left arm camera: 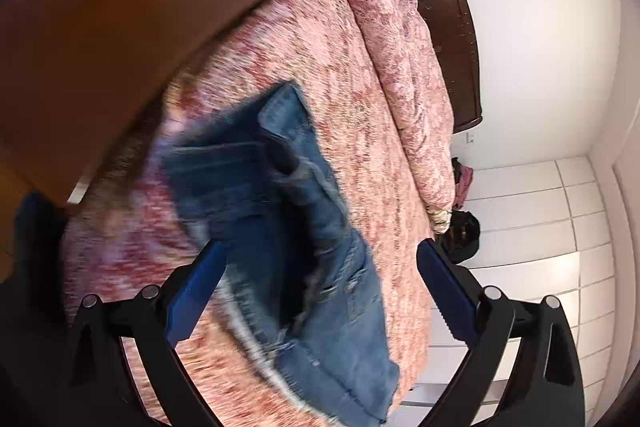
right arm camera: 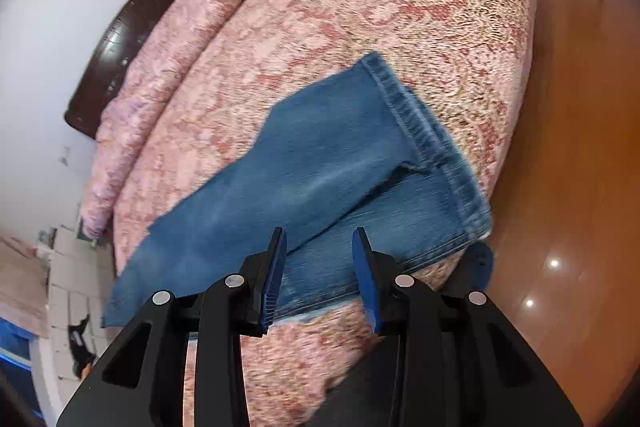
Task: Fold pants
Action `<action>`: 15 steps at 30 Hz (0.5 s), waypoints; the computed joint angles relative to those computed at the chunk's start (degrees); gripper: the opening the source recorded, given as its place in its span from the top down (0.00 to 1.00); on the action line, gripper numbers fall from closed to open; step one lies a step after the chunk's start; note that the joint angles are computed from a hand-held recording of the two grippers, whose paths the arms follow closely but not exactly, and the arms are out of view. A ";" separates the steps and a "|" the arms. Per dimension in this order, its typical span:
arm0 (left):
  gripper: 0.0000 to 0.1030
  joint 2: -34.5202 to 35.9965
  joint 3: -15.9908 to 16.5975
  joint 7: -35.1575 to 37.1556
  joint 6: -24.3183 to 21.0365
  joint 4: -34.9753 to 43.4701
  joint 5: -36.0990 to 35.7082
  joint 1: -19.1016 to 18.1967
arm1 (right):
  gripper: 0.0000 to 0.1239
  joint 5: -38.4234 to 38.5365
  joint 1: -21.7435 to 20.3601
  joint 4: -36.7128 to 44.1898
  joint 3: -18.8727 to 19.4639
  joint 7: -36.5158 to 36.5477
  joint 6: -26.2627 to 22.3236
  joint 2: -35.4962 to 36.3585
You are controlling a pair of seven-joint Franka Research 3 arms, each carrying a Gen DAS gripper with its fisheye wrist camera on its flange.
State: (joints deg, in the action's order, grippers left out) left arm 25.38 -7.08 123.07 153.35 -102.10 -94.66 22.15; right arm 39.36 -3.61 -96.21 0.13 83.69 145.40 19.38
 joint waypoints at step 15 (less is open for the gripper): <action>0.07 7.68 -5.06 -17.97 2.59 9.18 18.72 0.33 | 0.52 38.28 -5.65 -2.59 3.66 -1.94 5.42 1.52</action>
